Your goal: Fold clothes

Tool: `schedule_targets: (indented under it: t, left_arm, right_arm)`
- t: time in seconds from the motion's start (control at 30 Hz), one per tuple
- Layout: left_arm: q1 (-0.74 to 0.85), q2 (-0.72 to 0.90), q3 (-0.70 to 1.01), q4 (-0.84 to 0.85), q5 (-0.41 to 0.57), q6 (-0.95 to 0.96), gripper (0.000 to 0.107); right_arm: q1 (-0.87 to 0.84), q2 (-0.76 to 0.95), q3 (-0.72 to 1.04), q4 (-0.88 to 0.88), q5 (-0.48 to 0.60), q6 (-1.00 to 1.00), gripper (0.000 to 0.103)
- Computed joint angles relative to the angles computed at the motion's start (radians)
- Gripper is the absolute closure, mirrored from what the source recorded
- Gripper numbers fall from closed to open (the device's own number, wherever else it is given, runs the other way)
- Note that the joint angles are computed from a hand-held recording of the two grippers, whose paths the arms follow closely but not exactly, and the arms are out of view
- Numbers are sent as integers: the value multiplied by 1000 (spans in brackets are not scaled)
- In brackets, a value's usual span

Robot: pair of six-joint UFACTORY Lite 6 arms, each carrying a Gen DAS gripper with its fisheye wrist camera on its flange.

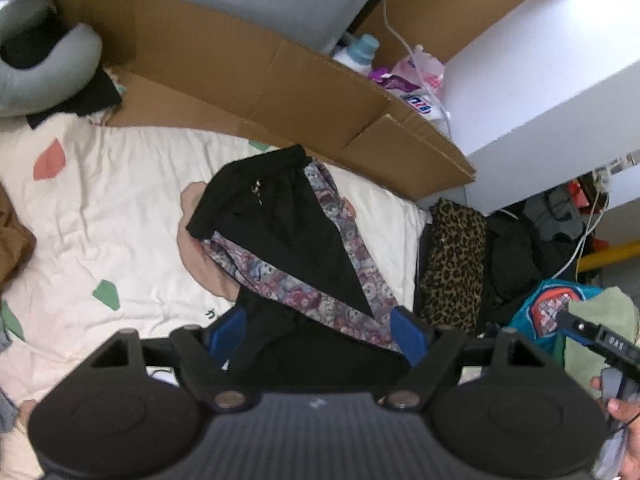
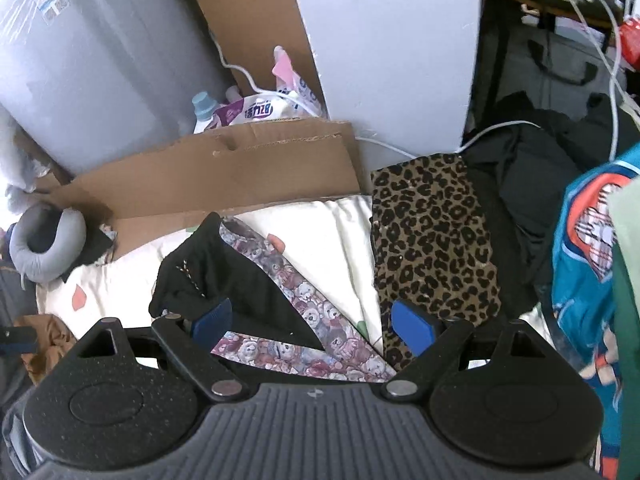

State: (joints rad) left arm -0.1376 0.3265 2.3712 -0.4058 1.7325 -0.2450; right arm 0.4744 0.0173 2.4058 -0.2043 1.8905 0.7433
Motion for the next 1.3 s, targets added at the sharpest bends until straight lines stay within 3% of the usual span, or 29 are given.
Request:
schedule_targets:
  t: [0.13,0.3,0.6,1.07,1.3]
  left_arm:
    - [-2,-26,-153,-2,-103,29,26]
    - [4,-59,-363,-21,-262,71,26]
    - [-14,-57,-647,-46,-508,165,26]
    - [3,-7,-967,-158,-823,340,26]
    - [15,40,-1068,-227,-962,458,26]
  right_arm:
    - [-124,-121,-284,135,-197,-133,11]
    - [-115,-212,-564,185,-378,-190,11]
    - [-137,-279,-877,211,-634,-228,11]
    - [-172,-384,-1329,252,-932,-462,11]
    - [-110,-432,-1507,210,-1049,-445,12]
